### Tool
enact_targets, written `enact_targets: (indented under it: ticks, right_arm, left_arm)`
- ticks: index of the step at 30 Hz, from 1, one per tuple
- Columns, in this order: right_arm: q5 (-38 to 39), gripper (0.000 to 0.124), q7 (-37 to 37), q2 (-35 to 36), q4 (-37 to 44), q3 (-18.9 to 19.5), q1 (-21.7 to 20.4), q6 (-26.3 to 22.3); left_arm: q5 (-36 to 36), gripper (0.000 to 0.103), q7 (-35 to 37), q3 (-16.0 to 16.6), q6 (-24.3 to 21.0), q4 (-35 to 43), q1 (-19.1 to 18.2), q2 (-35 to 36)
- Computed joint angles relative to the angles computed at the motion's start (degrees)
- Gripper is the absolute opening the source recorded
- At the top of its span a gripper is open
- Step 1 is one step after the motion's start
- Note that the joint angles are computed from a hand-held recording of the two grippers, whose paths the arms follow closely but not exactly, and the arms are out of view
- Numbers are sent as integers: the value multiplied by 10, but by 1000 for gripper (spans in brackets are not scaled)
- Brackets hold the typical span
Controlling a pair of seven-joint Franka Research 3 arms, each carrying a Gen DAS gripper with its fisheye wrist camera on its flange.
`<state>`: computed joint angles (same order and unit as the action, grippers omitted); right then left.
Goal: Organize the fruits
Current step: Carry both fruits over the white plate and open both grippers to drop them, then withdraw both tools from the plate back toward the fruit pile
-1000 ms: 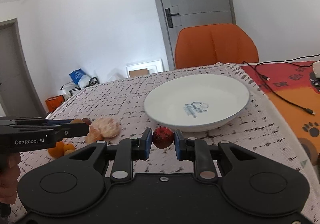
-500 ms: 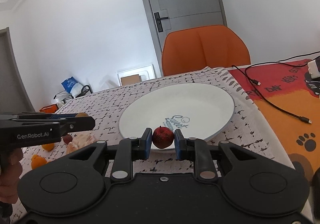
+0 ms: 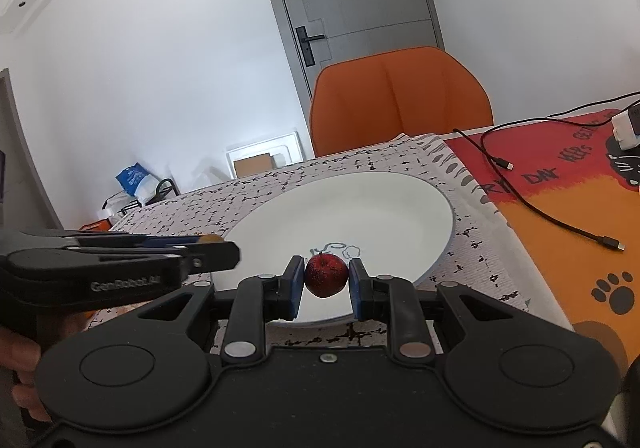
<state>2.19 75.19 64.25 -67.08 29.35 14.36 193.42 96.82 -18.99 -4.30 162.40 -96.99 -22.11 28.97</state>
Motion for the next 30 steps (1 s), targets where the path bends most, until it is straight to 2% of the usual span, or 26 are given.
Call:
enact_targets:
  ticks: [10,13,16,19,21,27,30]
  right_arm:
    - [22,22,1,4,24,-21,16,-13]
    - [31,23,0,4,29,-29,22,-16]
    - [33,23,-3,5,27,-17,16,-17]
    - [43,23,-1,-1,25,-34,28,-9]
    - [46,27,2,-3,23,-41,33,-6]
    - [46,31,13,-22,-4,-54,40,11]
    - [44,38,19,-32,-21,-61,44,21]
  left_arm:
    - [-32,26,11,13,6,17,-9,16]
    - [-35,30,6,14,5,11,-9,10]
    - [-49,32,-1,13,5,-5,-5,-1]
    - [-54,43,-11,13,-2,-23,-2,-15]
    - [-55,57,-18,13,-13,-37,-2,-27]
    - [-39,71,-49,-1,-45,-84,8,-64]
    - [-32,73,-62,-8,-58,-106,14,-81]
